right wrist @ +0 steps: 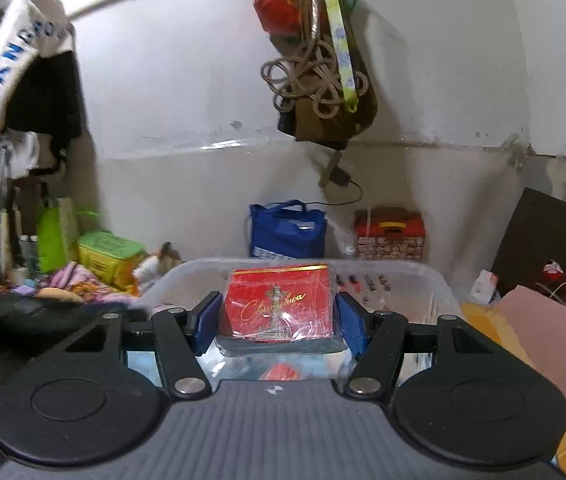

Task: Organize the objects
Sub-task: 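Carry the red box into the basket and release it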

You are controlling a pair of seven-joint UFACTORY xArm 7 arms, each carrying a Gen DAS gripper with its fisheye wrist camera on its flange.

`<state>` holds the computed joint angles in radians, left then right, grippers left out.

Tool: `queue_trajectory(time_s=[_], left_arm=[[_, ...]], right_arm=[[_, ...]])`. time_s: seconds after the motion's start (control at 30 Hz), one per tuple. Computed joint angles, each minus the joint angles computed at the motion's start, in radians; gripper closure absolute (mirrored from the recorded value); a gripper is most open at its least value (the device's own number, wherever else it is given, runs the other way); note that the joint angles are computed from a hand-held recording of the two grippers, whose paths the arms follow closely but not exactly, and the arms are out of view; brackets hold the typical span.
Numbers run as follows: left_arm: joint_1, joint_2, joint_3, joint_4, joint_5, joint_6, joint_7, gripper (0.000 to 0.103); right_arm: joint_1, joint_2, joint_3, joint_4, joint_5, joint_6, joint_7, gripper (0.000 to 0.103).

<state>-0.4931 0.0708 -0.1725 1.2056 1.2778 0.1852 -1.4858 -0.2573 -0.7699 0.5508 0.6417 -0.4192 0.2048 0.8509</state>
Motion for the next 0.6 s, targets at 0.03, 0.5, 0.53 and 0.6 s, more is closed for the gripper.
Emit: queue_trajectory(time_s=[0.03,0.5,0.53,0.6], left_arm=[[0.001,0.001,0.001,0.001,0.003,-0.004,-0.004,0.082],[0.008,0.004,0.012,0.001,0.017,-0.028,-0.001,0.082],[0.010,0.005,0.012,0.000,0.011,-0.028,0.004,0.082],[0.012,0.006,0.012,0.000,0.002,-0.035,0.007,0.082]], right_arm=[[-0.003,0.041,-0.005,0.022,0.000,0.001,-0.012,0.039],[-0.088,-0.163,0.063,-0.120,-0.076,-0.044,0.188,0.000],[-0.057,-0.188,0.049,-0.143,-0.060,-0.045,0.178,0.000],[0.042,-0.246,-0.013,-0.221,-0.018,-0.087,0.152,0.000]])
